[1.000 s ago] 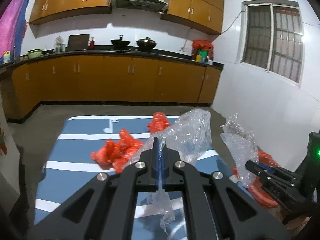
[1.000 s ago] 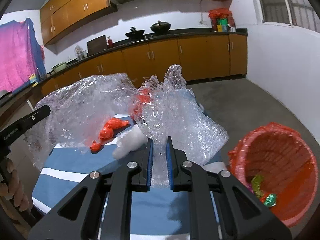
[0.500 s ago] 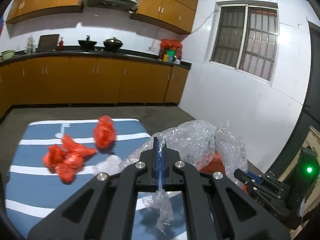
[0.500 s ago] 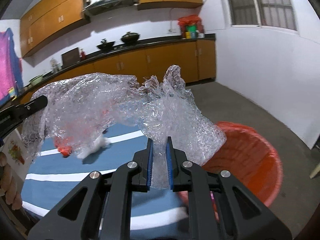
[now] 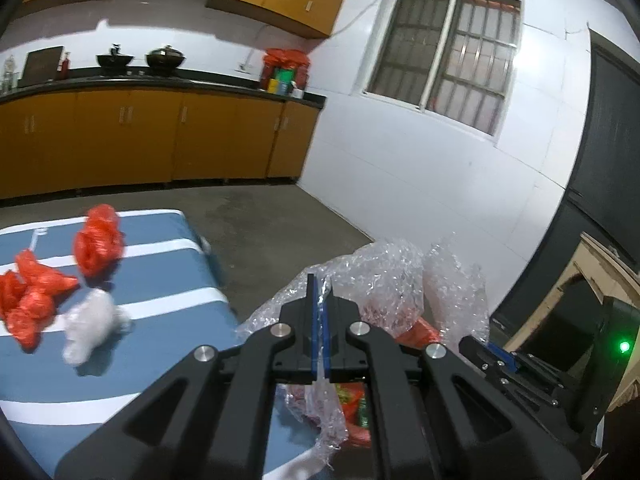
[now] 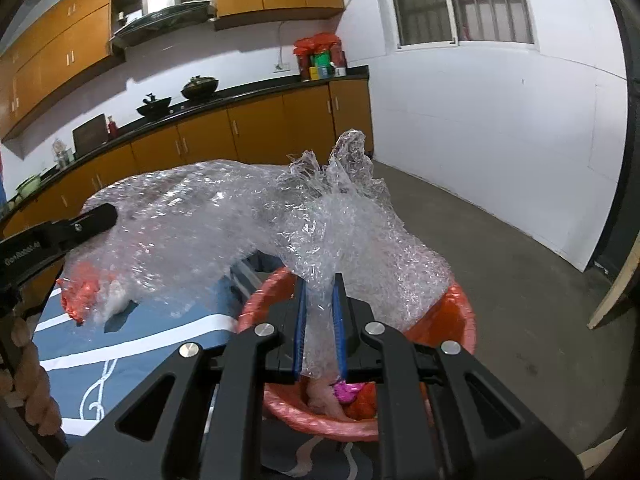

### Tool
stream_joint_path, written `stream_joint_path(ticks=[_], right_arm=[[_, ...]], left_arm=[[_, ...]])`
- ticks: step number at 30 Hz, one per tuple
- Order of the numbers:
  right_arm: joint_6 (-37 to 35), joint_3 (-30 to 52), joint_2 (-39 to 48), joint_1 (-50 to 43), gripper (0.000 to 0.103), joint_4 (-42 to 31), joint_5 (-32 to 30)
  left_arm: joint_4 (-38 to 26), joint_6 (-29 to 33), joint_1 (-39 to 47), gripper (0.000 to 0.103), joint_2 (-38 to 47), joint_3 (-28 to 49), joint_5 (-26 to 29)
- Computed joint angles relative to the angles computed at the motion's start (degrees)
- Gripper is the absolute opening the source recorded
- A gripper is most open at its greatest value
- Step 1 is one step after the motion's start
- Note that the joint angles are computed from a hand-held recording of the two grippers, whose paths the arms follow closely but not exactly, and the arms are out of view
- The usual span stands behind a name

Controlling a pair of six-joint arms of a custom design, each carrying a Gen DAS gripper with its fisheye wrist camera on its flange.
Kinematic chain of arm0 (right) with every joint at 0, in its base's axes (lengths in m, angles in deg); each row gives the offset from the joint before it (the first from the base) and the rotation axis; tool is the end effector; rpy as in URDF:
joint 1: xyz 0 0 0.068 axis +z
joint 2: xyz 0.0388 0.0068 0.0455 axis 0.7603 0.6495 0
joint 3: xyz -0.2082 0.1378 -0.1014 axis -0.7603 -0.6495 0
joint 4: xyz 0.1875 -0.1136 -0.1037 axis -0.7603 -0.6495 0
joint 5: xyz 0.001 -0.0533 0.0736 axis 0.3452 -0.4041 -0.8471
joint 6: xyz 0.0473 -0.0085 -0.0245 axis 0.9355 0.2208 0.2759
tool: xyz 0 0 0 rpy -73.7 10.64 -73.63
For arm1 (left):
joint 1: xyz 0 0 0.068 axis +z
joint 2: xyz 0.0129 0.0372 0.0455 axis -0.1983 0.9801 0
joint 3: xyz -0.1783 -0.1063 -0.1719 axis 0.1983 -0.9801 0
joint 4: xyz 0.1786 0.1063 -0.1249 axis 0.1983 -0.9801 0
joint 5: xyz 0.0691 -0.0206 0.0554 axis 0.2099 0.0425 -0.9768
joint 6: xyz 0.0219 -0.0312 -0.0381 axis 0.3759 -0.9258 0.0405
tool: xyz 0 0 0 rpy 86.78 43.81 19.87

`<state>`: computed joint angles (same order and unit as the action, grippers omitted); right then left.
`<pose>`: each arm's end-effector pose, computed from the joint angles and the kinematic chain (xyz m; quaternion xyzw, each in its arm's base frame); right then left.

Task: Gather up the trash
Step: 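Carry the bubble wrap to the basket with both tools, then open both tools over the basket, dropping the bubble wrap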

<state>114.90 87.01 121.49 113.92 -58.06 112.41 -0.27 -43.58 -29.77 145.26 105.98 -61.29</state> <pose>0.1202 0.1849 0.0851 0.1133 0.8630 0.0158 0.4921 0.2355 -0.0895 0.0962 0.1447 0.8346 -0.2523 0.4678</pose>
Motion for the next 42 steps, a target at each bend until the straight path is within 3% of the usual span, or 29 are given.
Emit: stream_joint_path(ticks=[14, 20, 23, 26, 31, 42], right_arm=[[-2.06, -6.43, -0.59, -3.6, 0.013, 8.02, -1.49], [-6.99, -8.75, 1.75, -7.07, 0.013, 16.88, -5.0], [-10.03, -9.5, 2.27, -9.34, 0.015, 20.39, -7.1], [-11.48, -9.74, 3.63, -10.83, 0.023, 23.08, -8.73], [-9.18, -10.05, 4.61, -9.45, 0.051, 22.99, -7.07], [-3.3, -6.58, 2.8, -5.93, 0.054, 11.83, -1.84]], left_arm=[[-1.21, -2.79, -10.1, 0.003, 14.52, 10.95, -1.39], [-3.94, -1.83, -11.92, 0.005, 19.68, 15.74, -1.79], [-4.98, -1.65, -12.05, 0.018, 21.5, 17.14, -2.17], [-4.65, -1.65, -11.57, 0.03, 22.78, 17.39, -2.75], [-3.73, -0.69, -8.76, 0.037, 22.62, 15.98, -3.38], [5.44, 3.24, -2.86, 0.068, 19.38, 6.53, -11.69]])
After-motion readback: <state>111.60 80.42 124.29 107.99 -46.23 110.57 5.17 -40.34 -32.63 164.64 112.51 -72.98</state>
